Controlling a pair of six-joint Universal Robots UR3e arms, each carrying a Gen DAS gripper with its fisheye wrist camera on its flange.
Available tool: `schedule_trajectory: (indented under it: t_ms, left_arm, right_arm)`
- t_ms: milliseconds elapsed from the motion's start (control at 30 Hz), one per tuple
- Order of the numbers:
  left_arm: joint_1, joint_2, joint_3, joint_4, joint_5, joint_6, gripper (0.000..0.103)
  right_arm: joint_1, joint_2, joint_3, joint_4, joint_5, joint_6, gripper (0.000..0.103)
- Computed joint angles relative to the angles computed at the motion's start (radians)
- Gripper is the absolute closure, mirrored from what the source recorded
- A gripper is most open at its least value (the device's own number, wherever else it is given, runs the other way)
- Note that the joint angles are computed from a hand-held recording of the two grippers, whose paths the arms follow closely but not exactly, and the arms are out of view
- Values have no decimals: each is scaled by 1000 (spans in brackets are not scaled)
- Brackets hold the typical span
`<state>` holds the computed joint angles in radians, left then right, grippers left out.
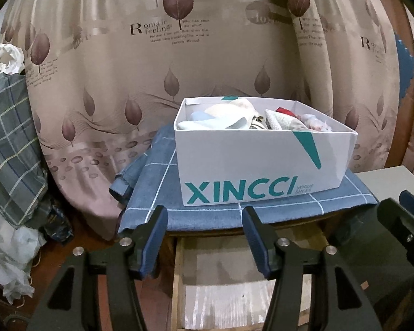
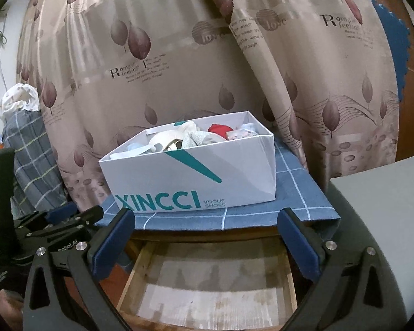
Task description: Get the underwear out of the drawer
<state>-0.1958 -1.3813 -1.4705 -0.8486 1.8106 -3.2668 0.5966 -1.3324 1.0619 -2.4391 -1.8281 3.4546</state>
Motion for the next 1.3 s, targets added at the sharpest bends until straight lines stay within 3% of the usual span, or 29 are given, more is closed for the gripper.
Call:
schedule_trajectory:
  t_ms: [567,833,967,1100,1300]
  left_arm:
    - [12,40,-65,111,-51,61,45]
    - [8,15,-4,29,-28,71,45]
    - [-23,3,28,8,46,63,45]
    - [-16,38,0,54,41,73,30]
    - [-10,52,-1,66,23,91,27]
  right_arm:
    - [-25,-40,119,-40,44,6,0]
    - [-24,-33,109,-24,49,-23,0]
    - [-29,-36,116,-31,47,-22,0]
    - [-36,-39,122,-33,55,-16,0]
    - [-33,-34,121,-34,59,-32,0]
